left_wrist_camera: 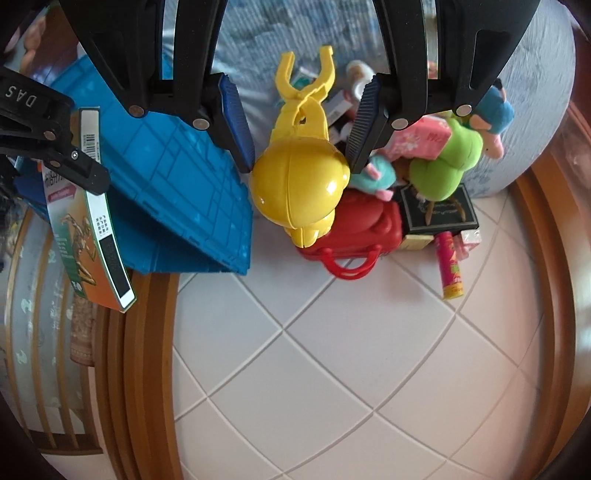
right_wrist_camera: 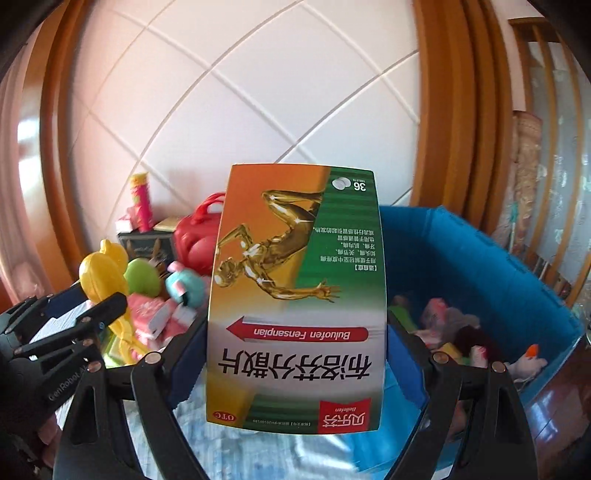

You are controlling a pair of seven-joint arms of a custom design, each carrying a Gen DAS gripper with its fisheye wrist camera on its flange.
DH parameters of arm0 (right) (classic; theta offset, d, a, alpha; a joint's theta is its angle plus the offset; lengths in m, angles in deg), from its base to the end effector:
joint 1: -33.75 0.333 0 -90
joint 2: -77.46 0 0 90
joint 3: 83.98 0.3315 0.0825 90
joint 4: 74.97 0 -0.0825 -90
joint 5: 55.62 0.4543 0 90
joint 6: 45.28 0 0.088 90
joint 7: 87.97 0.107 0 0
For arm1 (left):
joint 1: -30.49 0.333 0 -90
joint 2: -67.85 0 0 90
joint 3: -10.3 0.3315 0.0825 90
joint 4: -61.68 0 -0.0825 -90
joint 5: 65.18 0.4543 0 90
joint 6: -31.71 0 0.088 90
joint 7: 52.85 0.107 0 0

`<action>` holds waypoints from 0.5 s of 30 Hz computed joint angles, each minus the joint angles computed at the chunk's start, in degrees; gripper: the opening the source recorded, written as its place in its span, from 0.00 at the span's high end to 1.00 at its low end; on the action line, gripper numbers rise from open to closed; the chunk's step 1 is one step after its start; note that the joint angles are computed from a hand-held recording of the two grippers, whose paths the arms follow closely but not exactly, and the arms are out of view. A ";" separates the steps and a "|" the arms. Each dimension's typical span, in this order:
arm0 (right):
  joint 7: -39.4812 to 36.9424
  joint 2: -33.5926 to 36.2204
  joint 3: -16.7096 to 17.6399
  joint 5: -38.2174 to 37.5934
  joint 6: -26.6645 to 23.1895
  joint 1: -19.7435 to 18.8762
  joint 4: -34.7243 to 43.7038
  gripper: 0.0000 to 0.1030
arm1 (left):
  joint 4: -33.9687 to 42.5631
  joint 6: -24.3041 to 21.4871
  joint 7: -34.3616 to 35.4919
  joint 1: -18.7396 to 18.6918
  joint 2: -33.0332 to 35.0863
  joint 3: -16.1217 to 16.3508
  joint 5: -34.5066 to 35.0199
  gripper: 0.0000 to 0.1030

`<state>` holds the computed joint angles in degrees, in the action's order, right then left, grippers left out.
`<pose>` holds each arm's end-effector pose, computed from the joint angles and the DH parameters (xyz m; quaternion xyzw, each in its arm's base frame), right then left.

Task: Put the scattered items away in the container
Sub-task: 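Lift the snowball clip and medicine box and carry them over the blue crate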

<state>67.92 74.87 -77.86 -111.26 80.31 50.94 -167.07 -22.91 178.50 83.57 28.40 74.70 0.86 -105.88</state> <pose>0.6126 0.2338 0.7352 -0.4672 0.7122 -0.4489 0.2703 0.7042 -0.1249 0.7322 -0.3952 0.7468 -0.4775 0.2411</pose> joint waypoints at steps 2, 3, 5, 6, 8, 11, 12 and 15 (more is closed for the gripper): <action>-0.07 -3.82 -1.21 -0.81 1.73 -1.42 -3.81 0.15 | 0.25 3.29 -1.01 -1.91 -0.42 -1.13 0.03 0.51; -0.38 -5.72 -1.66 -1.00 2.80 -2.44 -5.73 0.15 | 0.51 4.94 -2.15 -3.00 -0.54 -1.75 0.65 0.51; -1.36 -9.32 -2.45 -0.73 4.82 -4.77 -9.26 0.15 | 1.82 7.14 -5.05 -5.29 -0.24 -2.79 2.63 0.51; -2.10 -11.21 -2.93 -0.38 5.95 -6.06 -11.03 0.15 | 2.71 8.07 -6.66 -6.50 0.15 -3.24 4.05 0.51; -5.23 -14.41 -4.30 1.47 7.99 -8.31 -13.90 0.15 | 4.13 10.00 -10.09 -9.11 0.74 -4.02 7.59 0.51; -10.25 -17.59 -5.96 4.38 9.80 -11.08 -16.79 0.15 | 5.77 11.45 -15.21 -12.56 1.42 -4.81 12.30 0.51; -11.70 -18.71 -6.48 5.34 10.31 -11.94 -17.97 0.15 | 6.04 11.68 -17.22 -13.77 1.55 -4.93 14.22 0.51; -15.05 -21.34 -7.98 8.31 12.64 -14.25 -21.38 0.15 | 6.99 10.68 -22.39 -16.86 2.49 -4.89 20.36 0.51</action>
<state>52.87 53.53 -85.84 -102.95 92.94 36.69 -188.45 -15.91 189.18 61.17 11.54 77.19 -4.03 -85.52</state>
